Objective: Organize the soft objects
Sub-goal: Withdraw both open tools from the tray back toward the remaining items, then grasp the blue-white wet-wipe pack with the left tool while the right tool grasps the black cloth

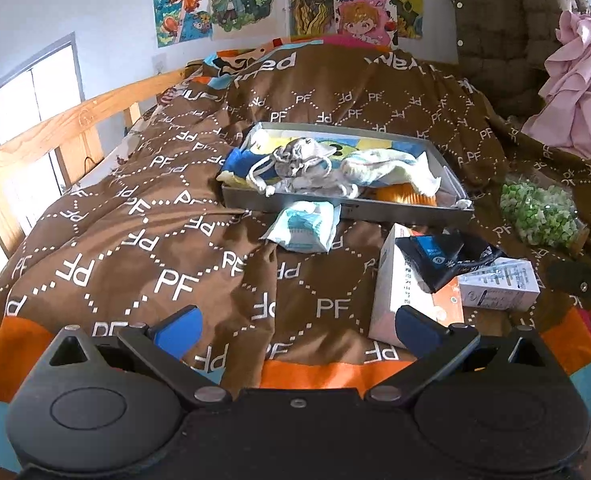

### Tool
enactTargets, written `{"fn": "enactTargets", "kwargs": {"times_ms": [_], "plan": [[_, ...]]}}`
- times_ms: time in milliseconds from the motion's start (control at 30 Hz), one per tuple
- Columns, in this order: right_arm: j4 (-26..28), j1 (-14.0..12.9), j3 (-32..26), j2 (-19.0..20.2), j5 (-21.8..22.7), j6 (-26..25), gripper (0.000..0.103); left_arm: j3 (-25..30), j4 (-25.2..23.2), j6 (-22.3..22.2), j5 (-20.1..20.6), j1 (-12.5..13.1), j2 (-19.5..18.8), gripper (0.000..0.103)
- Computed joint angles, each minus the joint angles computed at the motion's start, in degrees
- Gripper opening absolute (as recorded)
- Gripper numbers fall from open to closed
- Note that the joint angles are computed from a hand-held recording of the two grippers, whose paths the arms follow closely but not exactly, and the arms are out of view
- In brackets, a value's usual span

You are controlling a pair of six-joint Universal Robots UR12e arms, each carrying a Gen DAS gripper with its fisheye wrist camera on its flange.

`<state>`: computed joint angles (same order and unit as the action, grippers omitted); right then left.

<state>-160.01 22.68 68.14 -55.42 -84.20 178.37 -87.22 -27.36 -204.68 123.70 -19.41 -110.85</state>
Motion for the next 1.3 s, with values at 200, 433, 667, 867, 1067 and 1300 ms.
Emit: {"fn": "enactTargets", "kwargs": {"times_ms": [200, 433, 667, 867, 1067, 1300], "plan": [[-0.61, 0.02, -0.17, 0.24, 0.89, -0.79, 0.103, 0.17, 3.04, 5.61, -0.62, 0.51, -0.49, 0.102], [-1.85, 0.17, -0.10, 0.35, 0.78, -1.68, 0.103, -0.11, 5.29, 11.95, -3.88, 2.12, -0.47, 0.102], [-4.56, 0.42, -0.65, 1.51, 2.65, -5.57, 0.103, -0.11, 7.71, 10.38, -6.57, 3.04, -0.74, 0.102], [-8.24, 1.31, -3.31, 4.34, 2.84, -16.51, 0.103, -0.47, 10.55, 10.36, -9.85, 4.46, -1.26, 0.102], [-6.14, 1.18, -8.23, 8.07, 5.70, -20.65, 0.103, 0.38, 13.51, 12.80, -14.51, 6.23, -3.16, 0.102], [-2.92, 0.91, -13.04, 11.31, 6.09, -15.01, 0.103, 1.98, 17.23, 13.65, -18.39, 8.29, -6.29, 0.102]]}}
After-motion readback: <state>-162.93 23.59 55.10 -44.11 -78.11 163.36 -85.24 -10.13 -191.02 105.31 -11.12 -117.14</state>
